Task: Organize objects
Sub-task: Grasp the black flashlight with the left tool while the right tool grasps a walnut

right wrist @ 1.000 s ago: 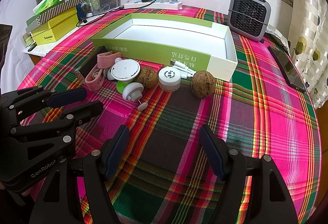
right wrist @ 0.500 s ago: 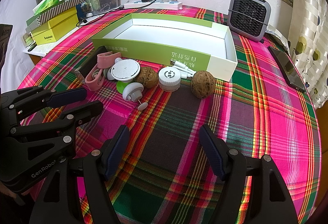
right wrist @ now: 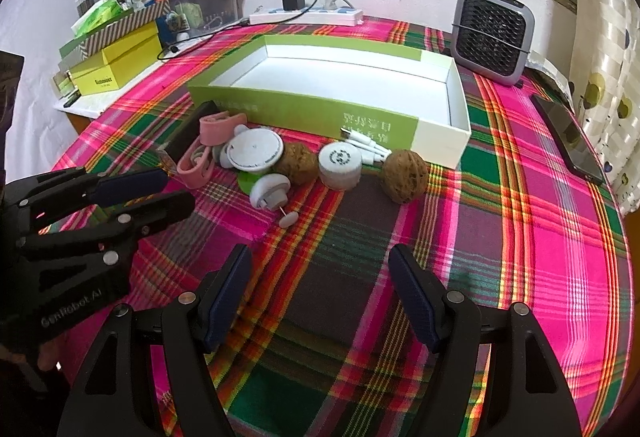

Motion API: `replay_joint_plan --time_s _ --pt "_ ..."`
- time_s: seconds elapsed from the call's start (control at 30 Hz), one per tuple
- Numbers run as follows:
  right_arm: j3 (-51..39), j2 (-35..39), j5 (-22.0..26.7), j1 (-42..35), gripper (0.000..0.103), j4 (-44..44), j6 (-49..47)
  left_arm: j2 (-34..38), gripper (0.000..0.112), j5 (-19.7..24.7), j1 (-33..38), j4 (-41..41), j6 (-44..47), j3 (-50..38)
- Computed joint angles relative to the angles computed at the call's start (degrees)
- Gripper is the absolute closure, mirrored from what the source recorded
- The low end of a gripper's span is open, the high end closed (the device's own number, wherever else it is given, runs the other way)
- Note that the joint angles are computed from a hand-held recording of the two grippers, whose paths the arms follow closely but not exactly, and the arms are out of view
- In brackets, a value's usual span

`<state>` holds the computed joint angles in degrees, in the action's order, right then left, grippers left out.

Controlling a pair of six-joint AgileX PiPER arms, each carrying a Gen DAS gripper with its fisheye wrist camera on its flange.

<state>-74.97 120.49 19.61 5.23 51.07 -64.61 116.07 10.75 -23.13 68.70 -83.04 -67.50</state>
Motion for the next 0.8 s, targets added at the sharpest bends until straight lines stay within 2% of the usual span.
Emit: replay_joint_plan --time_s 0.17,0.4,0.57,0.8 --pt "-1.08 0.56 1.61 -1.13 0.032 2.85 -2.62 -1.13 0.081 -0.56 1.6 5.59 -5.98 1.04" --pt "-3.05 1.34 1.82 -2.31 0.032 3.1 -2.01 -1.17 0.081 -1.74 3.8 7.9 -8.79 0.27" --pt "-5.98 2.75 2.61 -3.17 0.032 0.78 0.76 1.01 0.081 -2.24 4.97 -5.29 4.45 -2.76" --pt "-11.24 5.65 4.13 -4.1 0.032 -3.69 6.07 2.98 0.081 -3.13 6.71 -18.81 17.38 -5.2"
